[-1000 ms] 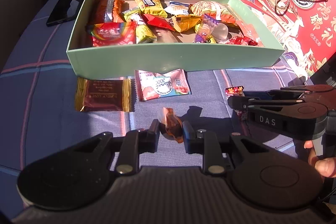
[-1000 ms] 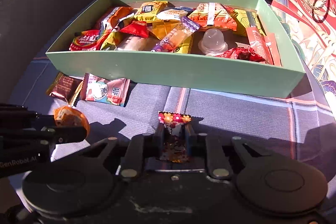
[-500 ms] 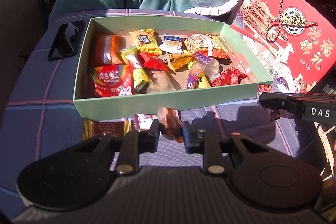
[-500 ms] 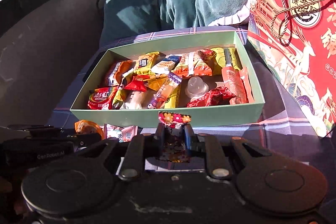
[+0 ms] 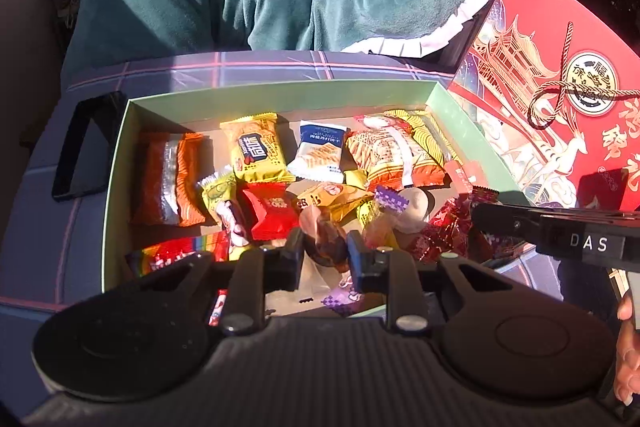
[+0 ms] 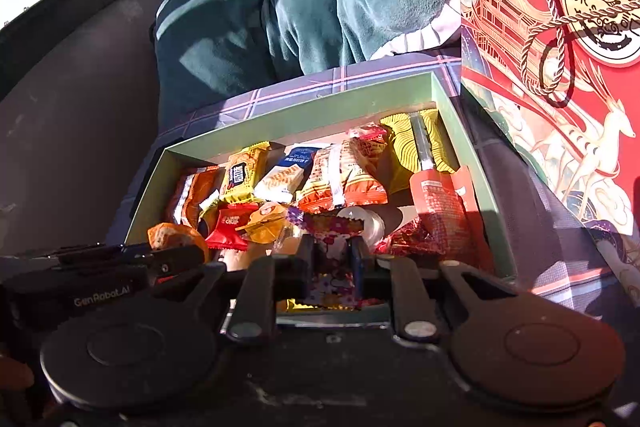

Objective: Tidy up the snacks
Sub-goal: 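Lower the orange candy and floral candy into the green box, open both tools, then move the left tool to the brown square pack while the right tool reaches the pink candy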

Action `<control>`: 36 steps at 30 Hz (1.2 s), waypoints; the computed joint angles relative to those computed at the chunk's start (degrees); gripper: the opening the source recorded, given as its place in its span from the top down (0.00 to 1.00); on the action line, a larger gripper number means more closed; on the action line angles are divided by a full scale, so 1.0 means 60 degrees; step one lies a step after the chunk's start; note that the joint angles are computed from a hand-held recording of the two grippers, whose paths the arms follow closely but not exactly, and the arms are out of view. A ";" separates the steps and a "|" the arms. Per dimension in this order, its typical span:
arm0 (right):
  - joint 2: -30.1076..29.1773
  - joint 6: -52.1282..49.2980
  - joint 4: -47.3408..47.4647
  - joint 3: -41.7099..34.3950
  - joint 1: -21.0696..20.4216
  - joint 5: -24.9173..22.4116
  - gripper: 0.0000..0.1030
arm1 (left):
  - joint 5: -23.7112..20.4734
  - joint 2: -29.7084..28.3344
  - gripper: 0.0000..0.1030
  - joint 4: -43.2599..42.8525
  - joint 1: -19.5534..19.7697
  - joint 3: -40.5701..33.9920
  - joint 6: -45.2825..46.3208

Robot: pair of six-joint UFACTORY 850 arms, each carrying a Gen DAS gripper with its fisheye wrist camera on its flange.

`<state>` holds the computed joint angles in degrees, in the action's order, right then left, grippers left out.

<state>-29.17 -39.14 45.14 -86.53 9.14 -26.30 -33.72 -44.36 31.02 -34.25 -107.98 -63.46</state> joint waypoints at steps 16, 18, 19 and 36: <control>-0.0494 0.0728 -0.0318 -0.0415 0.0197 0.0508 0.08 | -0.1563 -0.1042 0.00 0.0794 -0.0110 -0.1337 -0.0593; -0.0440 0.0801 -0.0408 -0.0364 0.0232 0.0524 0.04 | -0.1536 -0.0885 0.00 0.0804 -0.0106 -0.1121 -0.0807; -0.0404 0.0807 -0.0425 -0.0331 0.0252 0.0534 0.03 | -0.1546 -0.0796 0.00 0.0835 -0.0117 -0.1003 -0.0906; 0.0760 -0.0584 0.0377 0.0876 0.0587 0.0203 0.00 | -0.1683 0.1220 0.00 0.1968 -0.0535 0.1831 -0.3223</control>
